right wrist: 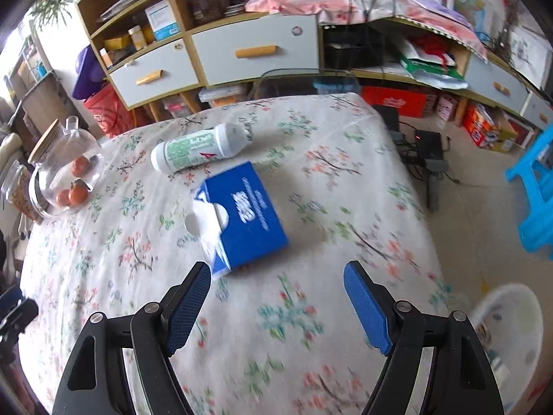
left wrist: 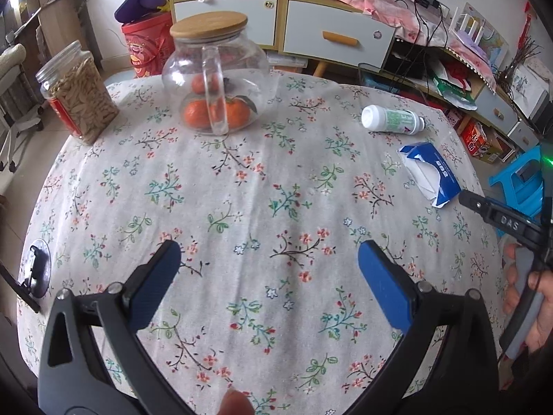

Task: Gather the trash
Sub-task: 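Reach both tools to the table and grasp the blue tissue box with the right tool, then grasp the white bottle with the left tool while the right tool holds the tissue box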

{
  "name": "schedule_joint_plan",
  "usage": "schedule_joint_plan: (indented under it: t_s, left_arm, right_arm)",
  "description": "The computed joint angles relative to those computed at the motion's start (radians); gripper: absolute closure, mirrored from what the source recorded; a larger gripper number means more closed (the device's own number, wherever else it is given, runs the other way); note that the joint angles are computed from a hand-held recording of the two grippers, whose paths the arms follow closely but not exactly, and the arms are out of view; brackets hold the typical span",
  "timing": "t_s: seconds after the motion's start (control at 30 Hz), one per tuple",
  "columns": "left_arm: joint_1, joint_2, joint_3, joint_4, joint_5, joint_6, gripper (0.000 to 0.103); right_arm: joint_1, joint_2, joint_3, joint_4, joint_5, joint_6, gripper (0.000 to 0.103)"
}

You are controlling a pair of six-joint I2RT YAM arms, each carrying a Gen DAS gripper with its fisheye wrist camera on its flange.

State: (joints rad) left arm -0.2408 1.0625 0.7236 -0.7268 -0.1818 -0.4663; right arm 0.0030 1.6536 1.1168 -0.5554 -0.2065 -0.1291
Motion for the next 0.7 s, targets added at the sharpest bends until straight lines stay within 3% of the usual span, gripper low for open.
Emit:
schedule_joint_plan:
  t_s: [0.23, 0.27, 0.33, 0.37, 0.7]
  left_arm:
    - [0.018, 0.008, -0.002, 0.008, 0.021, 0.014, 0.001]
    - [0.019, 0.013, 0.0, 0.012, 0.024, 0.019, 0.001]
    - [0.008, 0.024, 0.004, 0.014, 0.016, 0.016, 0.001]
    - [-0.001, 0.029, 0.005, 0.017, 0.01, 0.015, 0.001]
    - [-0.07, 0.139, 0.001, 0.183, -0.095, 0.152, 0.001]
  right_arm:
    - [0.059, 0.092, 0.014, 0.091, 0.066, -0.004, 0.023]
    - [0.061, 0.101, 0.016, 0.09, 0.063, -0.008, 0.026]
    - [0.056, 0.113, 0.028, 0.066, 0.04, -0.015, 0.048]
    - [0.054, 0.109, 0.026, 0.063, 0.036, -0.014, 0.049]
    - [-0.1, -0.032, -0.022, -0.043, -0.011, -0.153, 0.051]
